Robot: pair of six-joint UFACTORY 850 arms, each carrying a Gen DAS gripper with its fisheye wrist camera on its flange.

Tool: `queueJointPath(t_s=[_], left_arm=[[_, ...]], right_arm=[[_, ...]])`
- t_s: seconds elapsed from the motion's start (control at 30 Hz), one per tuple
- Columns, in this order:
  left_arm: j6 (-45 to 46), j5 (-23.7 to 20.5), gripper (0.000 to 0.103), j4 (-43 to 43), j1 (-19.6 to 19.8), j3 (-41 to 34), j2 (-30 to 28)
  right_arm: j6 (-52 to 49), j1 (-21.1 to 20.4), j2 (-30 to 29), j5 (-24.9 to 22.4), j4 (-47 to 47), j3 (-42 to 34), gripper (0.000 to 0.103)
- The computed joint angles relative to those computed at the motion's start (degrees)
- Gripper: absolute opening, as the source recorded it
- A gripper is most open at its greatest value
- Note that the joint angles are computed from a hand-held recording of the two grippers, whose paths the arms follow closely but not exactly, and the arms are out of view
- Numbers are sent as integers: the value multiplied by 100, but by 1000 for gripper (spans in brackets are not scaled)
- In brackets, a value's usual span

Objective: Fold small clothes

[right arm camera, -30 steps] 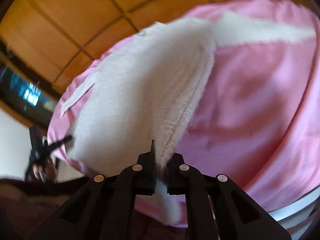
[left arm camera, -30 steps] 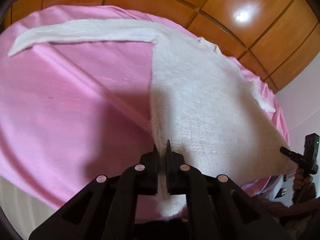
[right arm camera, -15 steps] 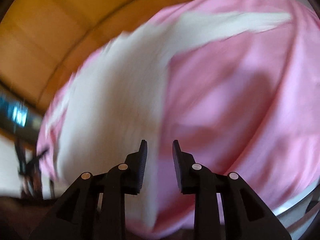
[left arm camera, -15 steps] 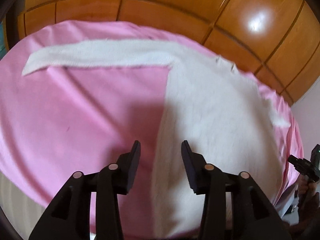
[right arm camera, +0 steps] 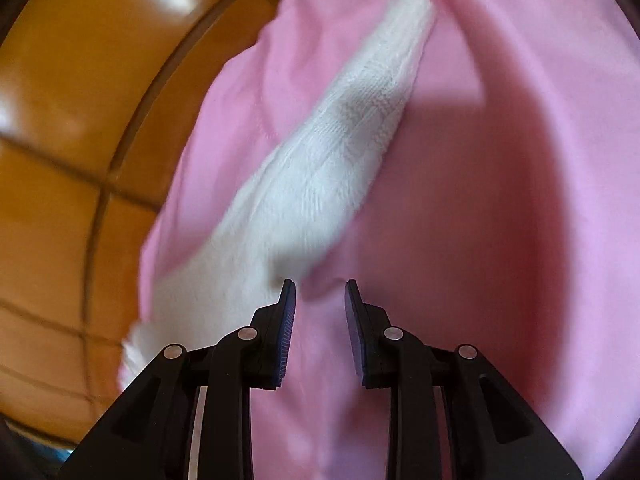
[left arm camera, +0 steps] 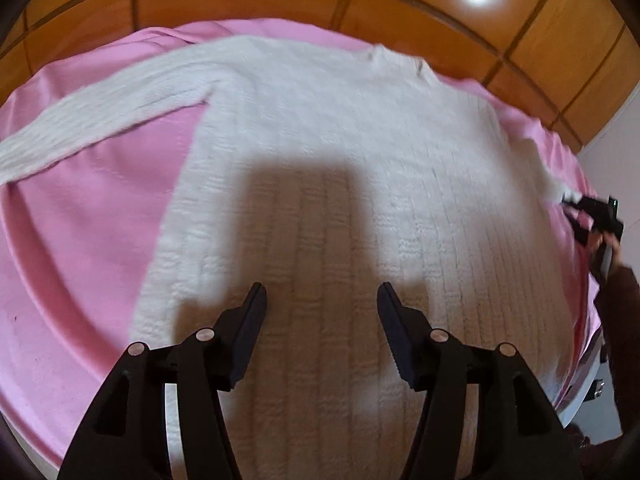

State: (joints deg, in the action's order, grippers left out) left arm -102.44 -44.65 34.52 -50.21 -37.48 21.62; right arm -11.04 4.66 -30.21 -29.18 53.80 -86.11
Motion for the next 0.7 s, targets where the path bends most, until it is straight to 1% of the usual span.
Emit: queueJointPath(t_s=[0.07,0.2,0.23,0.27,0.3,0.33,0.37,0.4,0.43,0.5,0.53,0.57,0.6,0.63,0.7], left_arm=[[161,12,62,-57,63,-90,-142],[415,40,64,-247,188,-194,-308],[452,49,65,-281,215,-221,-348],[509,50,66,-318,241,-258,-398],[548,51,67,-333,259,-285,-436],[568,29,67,-338,255,-295,-444],[584,16,67,-331,259,-312,-461],[591,10,67,-322,262,-321,-471],[600,9,67,-317,269,-335,-489],[596,45,67,-273,269,-352,-489],[605,78,67,-258,271,-341,-469],[610,108,67,-236,271,-341,-467],[599,145,67,-219,273,-338,-469],[598,199,67,-218,282,-332,-474],[607,209,67,-203,278,-345,-495]], right_arm=[[-278,-79,-250,9,533,-215,25],[-1023,-95,-522,193,1860,-330,25],[-993,-85,-558,243,1907,-370,25],[-819,-133,-601,226,1714,-497,25],[-520,-145,-620,281,1281,-617,25],[-111,-118,-622,391,706,-726,18],[87,-143,-587,424,371,-738,0],[314,-139,-513,518,-9,-757,0],[365,-157,-427,575,-149,-742,0],[137,-193,-115,789,-151,-566,0],[-13,-202,-37,781,-58,-537,0],[-389,-252,39,629,275,-500,0],[-717,-319,28,315,640,-528,0],[-805,-345,-18,206,769,-566,0],[-1271,-357,117,150,1262,-287,0]])
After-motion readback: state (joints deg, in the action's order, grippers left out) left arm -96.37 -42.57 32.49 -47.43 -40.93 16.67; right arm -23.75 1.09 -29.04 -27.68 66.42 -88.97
